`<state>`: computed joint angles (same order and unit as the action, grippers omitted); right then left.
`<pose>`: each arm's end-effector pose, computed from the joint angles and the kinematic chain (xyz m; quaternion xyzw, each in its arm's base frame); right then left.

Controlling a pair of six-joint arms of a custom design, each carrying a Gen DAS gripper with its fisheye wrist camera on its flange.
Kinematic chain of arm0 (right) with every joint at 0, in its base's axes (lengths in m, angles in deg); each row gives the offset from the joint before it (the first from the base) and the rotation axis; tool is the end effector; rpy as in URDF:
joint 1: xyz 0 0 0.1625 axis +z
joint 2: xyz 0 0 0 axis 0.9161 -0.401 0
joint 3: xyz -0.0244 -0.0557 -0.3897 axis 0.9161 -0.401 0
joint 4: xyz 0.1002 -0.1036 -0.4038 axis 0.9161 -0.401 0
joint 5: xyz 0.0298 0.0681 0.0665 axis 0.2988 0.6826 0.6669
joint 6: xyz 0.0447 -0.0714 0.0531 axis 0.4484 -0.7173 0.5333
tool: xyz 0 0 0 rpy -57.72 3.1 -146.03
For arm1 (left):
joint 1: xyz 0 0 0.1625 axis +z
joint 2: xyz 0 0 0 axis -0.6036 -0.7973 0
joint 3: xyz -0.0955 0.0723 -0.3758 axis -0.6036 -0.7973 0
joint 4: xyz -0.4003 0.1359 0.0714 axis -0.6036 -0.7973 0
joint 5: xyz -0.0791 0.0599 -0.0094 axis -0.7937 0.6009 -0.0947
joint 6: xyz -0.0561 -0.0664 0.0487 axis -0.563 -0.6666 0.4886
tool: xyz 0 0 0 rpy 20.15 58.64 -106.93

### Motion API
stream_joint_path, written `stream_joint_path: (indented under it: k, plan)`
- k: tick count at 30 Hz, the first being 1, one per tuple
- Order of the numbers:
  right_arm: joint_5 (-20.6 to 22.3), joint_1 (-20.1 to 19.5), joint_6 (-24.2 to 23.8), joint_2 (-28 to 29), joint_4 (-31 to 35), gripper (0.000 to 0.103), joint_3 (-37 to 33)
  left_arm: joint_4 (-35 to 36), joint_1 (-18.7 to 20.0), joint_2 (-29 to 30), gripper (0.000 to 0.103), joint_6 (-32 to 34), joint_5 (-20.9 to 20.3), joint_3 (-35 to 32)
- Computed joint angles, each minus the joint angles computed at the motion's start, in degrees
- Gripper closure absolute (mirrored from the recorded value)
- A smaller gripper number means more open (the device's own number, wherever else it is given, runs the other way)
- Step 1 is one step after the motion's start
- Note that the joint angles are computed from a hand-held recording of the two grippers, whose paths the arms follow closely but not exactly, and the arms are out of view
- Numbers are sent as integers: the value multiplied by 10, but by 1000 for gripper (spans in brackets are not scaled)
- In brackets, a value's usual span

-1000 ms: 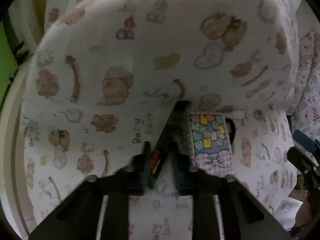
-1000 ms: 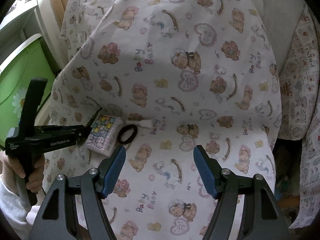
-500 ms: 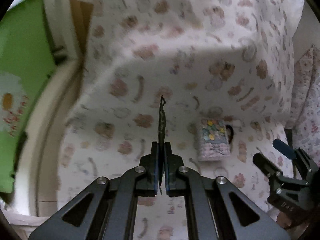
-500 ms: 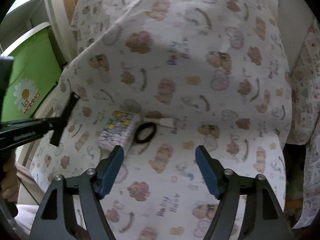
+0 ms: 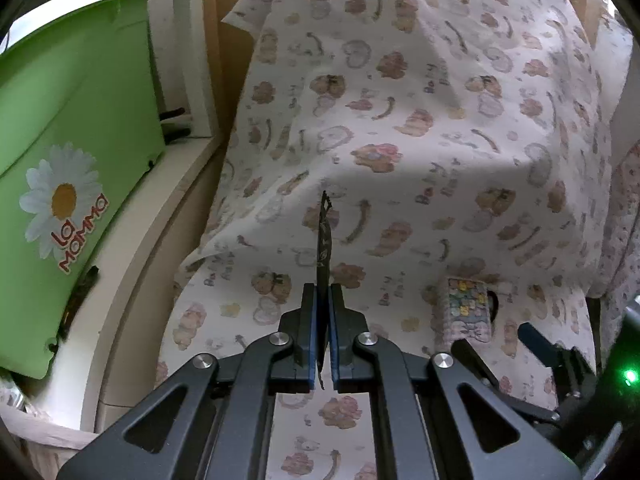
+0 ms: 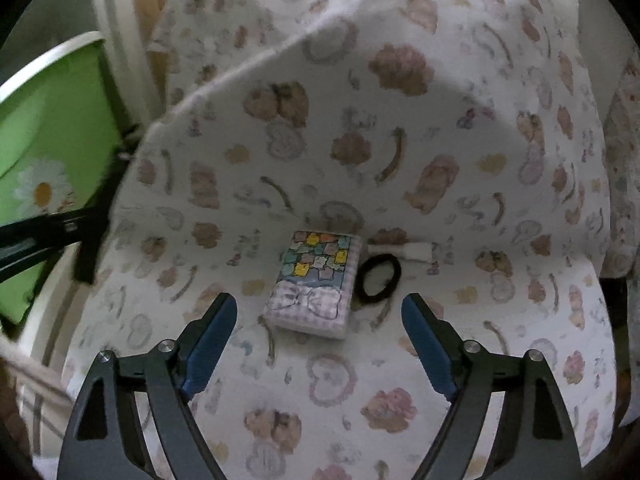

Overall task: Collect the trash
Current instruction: 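Grasp the patterned tissue pack with the right gripper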

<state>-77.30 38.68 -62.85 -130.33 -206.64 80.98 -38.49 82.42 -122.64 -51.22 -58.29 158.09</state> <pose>0.2656 -0.6837 0.2265 0.2059 -0.8970 0.2666 0.2863 -0.3482 -0.6652 0.2393 0.0040 0.8610 -0.3476 0.3711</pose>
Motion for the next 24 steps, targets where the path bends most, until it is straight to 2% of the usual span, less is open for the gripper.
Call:
stream_joint_path:
  k: [3,10,13,15,16,18,19,21,24]
  plan:
    - [1,-3,34,14,6,17,-11,7,3,-1,99,-9,-3,-1]
    - [-9,0,47,42,-4,17,-24,17,5,0,98,-10,-2,-5]
    - [-29,2,40,55,-16,17,-28,25,5,1,98,-12,1,-7]
    - [-41,2,48,65,-1,17,-40,25,5,0,98,-13,2,-7]
    - [-43,1,51,70,12,19,-49,24,5,0,98,-13,2,-7]
    - [-37,-1,42,70,4,44,-48,21,5,-1,98,-10,2,-6]
    - [-34,-2,33,68,-7,47,-44,22,5,-1,98,-11,3,-5]
    - [-14,-4,19,59,-13,47,-37,26,4,0,98,-12,8,-6]
    - [-7,-2,11,47,-17,48,-28,26,2,0,98,-9,12,-5]
